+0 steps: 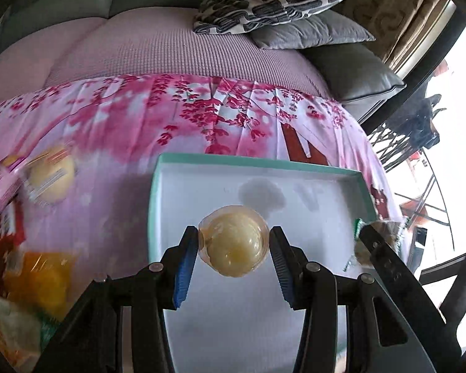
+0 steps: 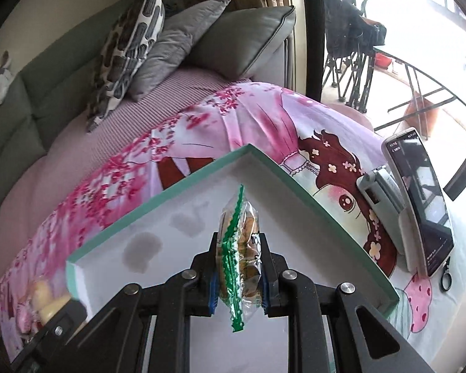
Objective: Organize snacks
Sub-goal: 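Carry the cookie into the tray with the right gripper while the left gripper places the jelly cup there, then move both grippers back toward the snack pile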
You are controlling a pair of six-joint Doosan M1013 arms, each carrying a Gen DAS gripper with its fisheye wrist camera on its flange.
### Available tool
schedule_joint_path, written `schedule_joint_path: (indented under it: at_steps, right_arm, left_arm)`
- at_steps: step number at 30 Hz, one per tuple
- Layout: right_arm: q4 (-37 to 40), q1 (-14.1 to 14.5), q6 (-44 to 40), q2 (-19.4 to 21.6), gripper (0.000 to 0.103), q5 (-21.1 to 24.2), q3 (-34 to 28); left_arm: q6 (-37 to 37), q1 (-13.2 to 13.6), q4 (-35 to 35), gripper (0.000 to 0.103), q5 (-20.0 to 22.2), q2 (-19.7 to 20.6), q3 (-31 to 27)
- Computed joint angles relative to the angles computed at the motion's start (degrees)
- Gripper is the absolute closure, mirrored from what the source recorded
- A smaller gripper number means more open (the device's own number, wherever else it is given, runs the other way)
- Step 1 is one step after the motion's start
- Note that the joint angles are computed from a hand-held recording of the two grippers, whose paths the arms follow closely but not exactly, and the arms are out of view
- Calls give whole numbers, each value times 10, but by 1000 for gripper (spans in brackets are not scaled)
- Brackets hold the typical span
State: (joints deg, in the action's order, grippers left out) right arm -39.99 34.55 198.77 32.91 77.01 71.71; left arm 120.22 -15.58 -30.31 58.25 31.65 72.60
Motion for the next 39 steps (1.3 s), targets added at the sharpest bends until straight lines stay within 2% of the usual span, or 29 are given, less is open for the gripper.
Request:
schedule_joint_path:
  at_steps: [4, 7, 10, 13, 14, 16, 17, 19, 20, 22, 24, 25, 26, 35, 39]
  right_arm:
    - [11, -6, -17, 3, 81, -7, 0]
    - [13, -6, -26, 5, 81, -16, 0]
    - [20, -7, -36, 7, 80, -22, -3]
    - [26, -7, -44, 7, 80, -26, -5]
    - [26, -7, -42, 6, 80, -29, -4]
    - [31, -8, -45, 5, 78, -37, -2]
    - [34, -9, -46, 3, 74, -45, 1]
    - [39, -11, -41, -2, 57, -65, 9]
    - [40, -11, -37, -3, 42, -71, 11]
    - [38, -11, -34, -4, 40, -78, 13]
    - [37, -10, -32, -7, 35, -91, 17]
    - [34, -10, -31, -8, 33, -96, 19]
    - [30, -9, -30, -8, 29, -99, 20]
    - [-8, 7, -15, -10, 0, -99, 20]
    - [-30, 18, -10, -10, 0, -95, 20]
  left_arm:
    - [7, -4, 9, 54, -27, 1, 5]
    - [7, -4, 15, 54, -28, 2, 2]
    - [3, -2, 12, 43, -24, 2, 1]
    - [-11, 0, 19, 40, -22, -2, 2]
    - [-18, 0, 25, 37, -22, -4, 2]
    - [-42, 0, 53, 34, -32, -9, 4]
    - [-54, 0, 66, 34, -38, -12, 7]
    - [-78, 4, 80, 33, -47, -16, 11]
    - [-88, 7, 84, 33, -46, -17, 11]
    - [-109, 15, 87, 33, -47, -17, 12]
    - [-131, 20, 99, 26, -51, -17, 12]
    - [-140, 24, 102, 19, -55, -17, 14]
    - [-145, 27, 103, 16, -61, -18, 17]
    - [-190, 60, 104, 7, -122, -40, 62]
    - [-181, 70, 103, 4, -167, -57, 89]
